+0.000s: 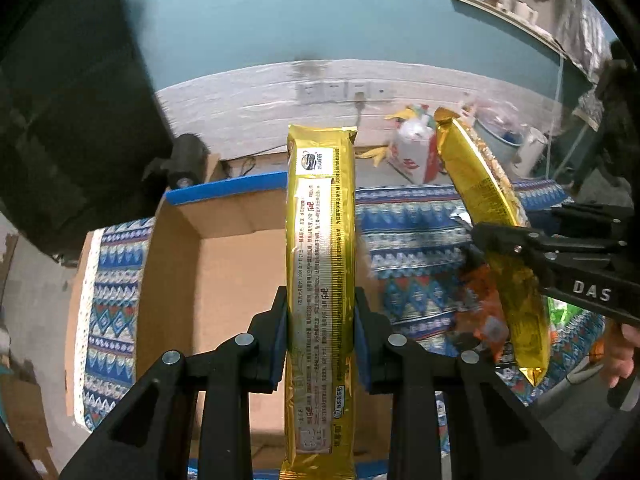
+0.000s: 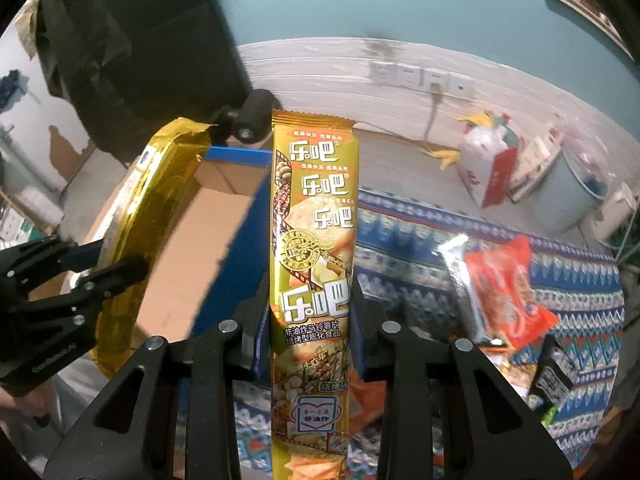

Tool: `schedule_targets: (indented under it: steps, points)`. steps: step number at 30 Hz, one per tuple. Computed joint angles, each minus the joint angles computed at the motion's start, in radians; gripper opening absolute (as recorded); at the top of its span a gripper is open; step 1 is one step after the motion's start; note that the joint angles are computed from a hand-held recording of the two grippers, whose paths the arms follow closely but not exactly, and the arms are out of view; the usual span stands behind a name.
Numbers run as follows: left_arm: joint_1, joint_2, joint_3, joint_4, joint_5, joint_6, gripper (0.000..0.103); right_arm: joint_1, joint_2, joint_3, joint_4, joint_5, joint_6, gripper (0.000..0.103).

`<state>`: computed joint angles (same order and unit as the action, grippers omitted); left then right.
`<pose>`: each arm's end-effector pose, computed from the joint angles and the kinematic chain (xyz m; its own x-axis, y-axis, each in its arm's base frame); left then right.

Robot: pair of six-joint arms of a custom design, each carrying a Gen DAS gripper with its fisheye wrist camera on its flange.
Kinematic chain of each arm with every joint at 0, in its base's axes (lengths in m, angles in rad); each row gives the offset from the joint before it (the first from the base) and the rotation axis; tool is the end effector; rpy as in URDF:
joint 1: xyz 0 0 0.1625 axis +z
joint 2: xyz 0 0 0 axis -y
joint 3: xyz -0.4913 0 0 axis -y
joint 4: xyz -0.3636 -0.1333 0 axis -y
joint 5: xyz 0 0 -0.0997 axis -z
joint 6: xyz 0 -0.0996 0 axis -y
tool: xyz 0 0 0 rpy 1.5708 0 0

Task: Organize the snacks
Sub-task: 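Carry both yellow packs into the cardboard box and open both tools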

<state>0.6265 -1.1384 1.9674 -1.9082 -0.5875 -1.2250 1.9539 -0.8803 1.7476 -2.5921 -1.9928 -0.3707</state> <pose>-0.2891 -0.4761 0.2448 -0.6742 -0.2560 -0.6928 0.2357 0.8143 -0.5303 0.3327 -0.5781 0.1895 -0.6767 -0.5956 0.4328 -0.6593 0.7518 0.0036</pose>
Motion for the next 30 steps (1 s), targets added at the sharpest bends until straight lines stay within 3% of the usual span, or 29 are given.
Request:
schedule_targets:
  steps: [11, 24, 30]
  points:
    - [0.042, -0.131, 0.083, 0.107, 0.005, -0.161, 0.029, 0.077, 0.117, -0.084, 0.070, 0.061, 0.040, 0.031]
    - [0.115, -0.185, 0.125, 0.141, -0.043, -0.252, 0.030, 0.112, 0.234, -0.149, 0.125, 0.094, 0.098, 0.031]
    - [0.102, -0.209, 0.115, 0.213, -0.047, -0.313, 0.041, 0.109, 0.273, -0.167, 0.150, 0.097, 0.123, 0.031]
